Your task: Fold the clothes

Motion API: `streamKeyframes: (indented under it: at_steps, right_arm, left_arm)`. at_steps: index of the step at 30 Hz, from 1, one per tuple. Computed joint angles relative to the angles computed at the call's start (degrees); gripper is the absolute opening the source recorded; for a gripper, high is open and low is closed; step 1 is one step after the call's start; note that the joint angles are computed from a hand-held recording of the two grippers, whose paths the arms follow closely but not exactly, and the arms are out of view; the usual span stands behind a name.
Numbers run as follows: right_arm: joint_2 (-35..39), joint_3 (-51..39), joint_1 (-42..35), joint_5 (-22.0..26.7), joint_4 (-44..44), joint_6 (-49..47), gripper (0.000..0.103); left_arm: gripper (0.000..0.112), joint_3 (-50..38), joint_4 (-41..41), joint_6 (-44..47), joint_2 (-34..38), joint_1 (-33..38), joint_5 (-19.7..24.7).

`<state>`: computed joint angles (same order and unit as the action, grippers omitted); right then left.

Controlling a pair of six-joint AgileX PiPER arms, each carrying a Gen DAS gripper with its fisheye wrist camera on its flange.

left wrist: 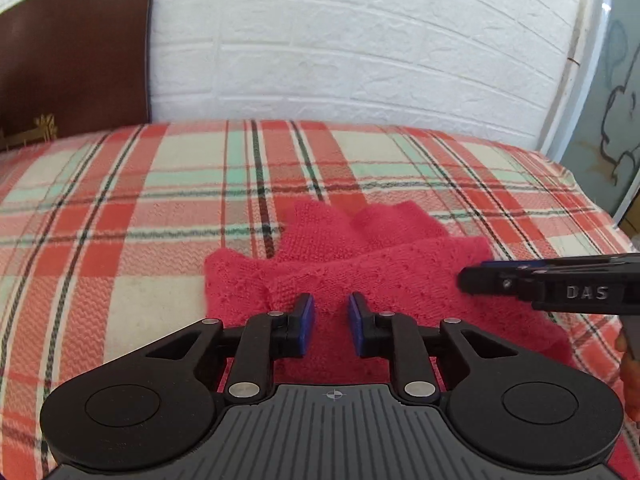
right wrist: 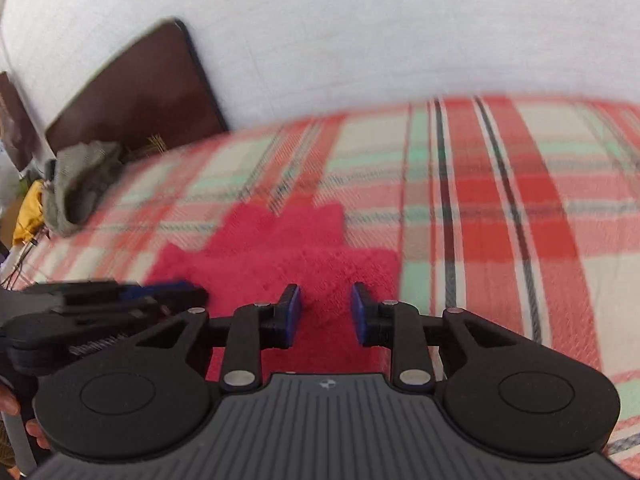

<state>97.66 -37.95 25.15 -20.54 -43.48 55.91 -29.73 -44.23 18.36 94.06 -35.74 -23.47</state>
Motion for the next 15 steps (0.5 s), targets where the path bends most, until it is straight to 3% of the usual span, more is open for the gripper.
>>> streamKeyframes:
  at_steps: [2, 4, 7, 9, 12, 15]
  right_arm:
    - [0.2, 1.0, -1.6, -3.0, -1.2, 2.2, 0.030]
    - [-0.4, 0.7, -0.7, -1.3, -1.5, 2.2, 0.030]
    - [-4.3, 3.1, 1.0, -0.6, 4.3, -3.8, 0.035]
    - [-7.2, 5.4, 1.4, -1.0, 5.8, -5.9, 0.049]
    - [-9.3, 7.8, 3.9, 1.7, 12.2, -12.9, 0.049]
    - [-7.4, 9.2, 7.2, 1.3, 27.7, -28.1, 0.047]
  left_arm:
    - [0.032, -0.3, -2.5, 2.6, 0.1, -0.6, -0.2]
    - [0.033, -0.5, -3.1, 2.9, -0.6, -0.2, 0.9]
    - [0.042, 0.7, -3.0, 2.1, -5.2, 1.1, 4.1]
    - [0.052, 2.8, -8.3, 7.2, -8.3, -1.3, 2.5]
    - [0.053, 4.4, -19.2, 19.7, -9.3, -6.9, 0.1]
    - [0.056, 3.7, -23.7, 23.8, -3.6, -12.2, -6.8]
